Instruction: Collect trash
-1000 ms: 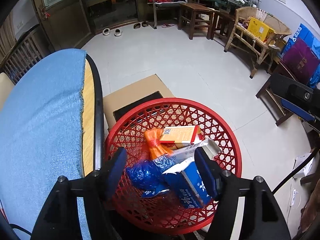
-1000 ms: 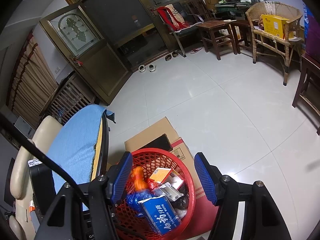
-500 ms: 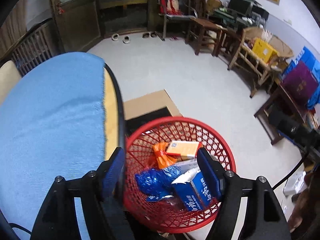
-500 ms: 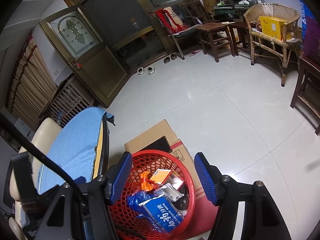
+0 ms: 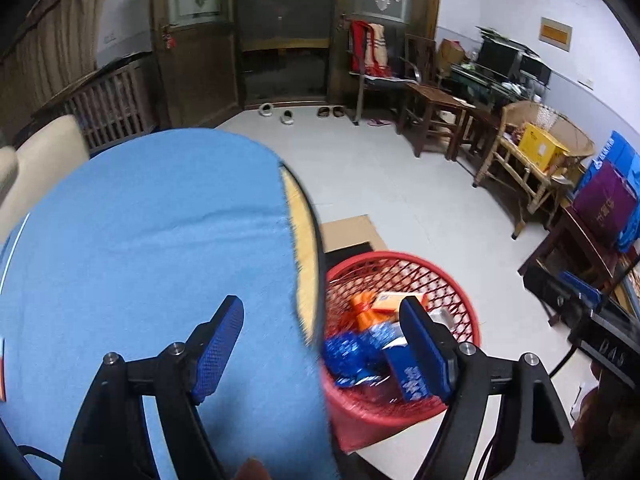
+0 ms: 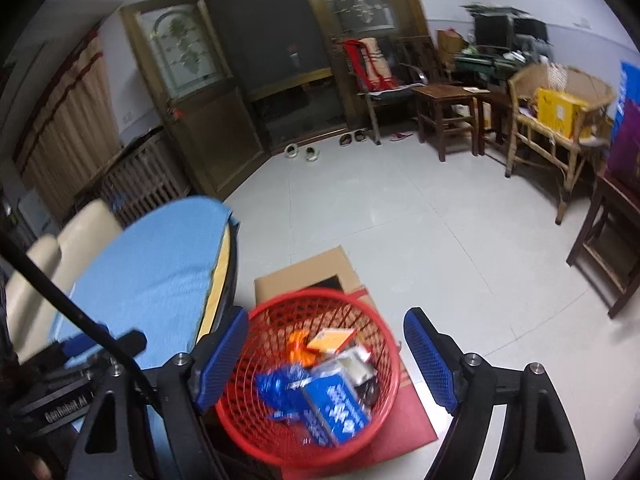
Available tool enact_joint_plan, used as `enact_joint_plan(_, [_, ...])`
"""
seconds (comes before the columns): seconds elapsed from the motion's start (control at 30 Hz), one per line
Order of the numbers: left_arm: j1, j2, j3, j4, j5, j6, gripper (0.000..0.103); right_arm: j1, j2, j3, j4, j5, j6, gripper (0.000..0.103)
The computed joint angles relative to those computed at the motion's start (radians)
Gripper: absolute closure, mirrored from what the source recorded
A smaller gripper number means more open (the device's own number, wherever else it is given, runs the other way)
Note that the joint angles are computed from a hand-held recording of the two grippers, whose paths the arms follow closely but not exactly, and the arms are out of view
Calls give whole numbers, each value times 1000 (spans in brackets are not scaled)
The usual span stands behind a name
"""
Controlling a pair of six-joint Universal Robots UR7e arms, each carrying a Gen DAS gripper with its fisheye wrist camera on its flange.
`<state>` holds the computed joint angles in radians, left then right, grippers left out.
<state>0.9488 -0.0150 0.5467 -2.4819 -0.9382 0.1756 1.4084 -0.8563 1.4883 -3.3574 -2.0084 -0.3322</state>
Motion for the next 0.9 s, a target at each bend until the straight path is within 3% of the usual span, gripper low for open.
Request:
enact_joint_plan(0.13, [7,-100,191,-119,17,-11,22,22,22,48,-64,-52,-75,20])
enact_joint_plan(0.23, [10,-161,310,-211,30,-22,10,33,38,82,-113,-83,-105,18])
enact_joint_plan(0.4, [8,-232,467,-339,53,-33,9,57,65,138,-221,-105,-180,18])
enact_joint_plan(0.73, [7,-309,613,-427,55,-106,7,84,67,214,-363,-72,-230,17])
enact_joint_plan(0.9, [-14,-313,654,-491,73,-70,7,91,51,235,-390,-64,-213,13])
